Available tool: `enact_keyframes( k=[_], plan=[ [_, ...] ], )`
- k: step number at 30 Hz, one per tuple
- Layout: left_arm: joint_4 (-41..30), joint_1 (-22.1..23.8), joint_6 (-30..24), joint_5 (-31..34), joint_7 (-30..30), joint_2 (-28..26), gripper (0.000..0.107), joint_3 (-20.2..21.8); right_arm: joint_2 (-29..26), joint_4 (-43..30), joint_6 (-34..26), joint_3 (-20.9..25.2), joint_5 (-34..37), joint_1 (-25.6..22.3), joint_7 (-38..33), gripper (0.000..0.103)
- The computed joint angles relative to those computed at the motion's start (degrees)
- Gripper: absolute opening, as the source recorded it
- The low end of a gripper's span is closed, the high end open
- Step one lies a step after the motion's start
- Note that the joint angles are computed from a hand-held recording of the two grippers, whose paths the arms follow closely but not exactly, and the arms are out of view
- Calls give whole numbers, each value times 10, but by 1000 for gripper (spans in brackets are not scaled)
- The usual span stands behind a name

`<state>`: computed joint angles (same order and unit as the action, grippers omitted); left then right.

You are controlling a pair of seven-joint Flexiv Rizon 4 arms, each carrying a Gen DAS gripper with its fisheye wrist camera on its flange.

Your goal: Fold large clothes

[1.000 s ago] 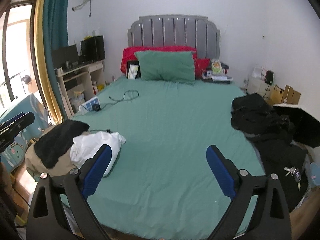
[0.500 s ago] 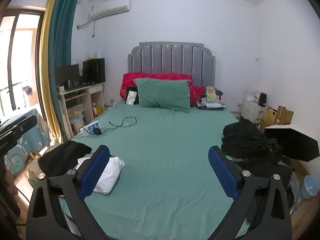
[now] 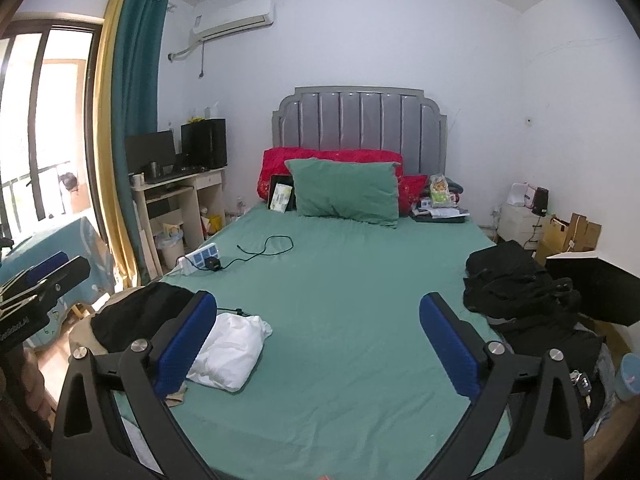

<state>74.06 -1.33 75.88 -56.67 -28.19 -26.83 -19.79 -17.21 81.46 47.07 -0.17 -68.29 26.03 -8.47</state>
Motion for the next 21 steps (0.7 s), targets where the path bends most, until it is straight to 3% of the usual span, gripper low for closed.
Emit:
enact_keyframes(
  k=[8,21],
  plan=[
    [-8,4,-3,41,-51,-14,79,15,-13,-6,-2,1,26,5,-18,101],
    [-11,14,-12,57,-68,-18,79,10,-15,-10,-1,-3,41,9,-36,101]
  ],
)
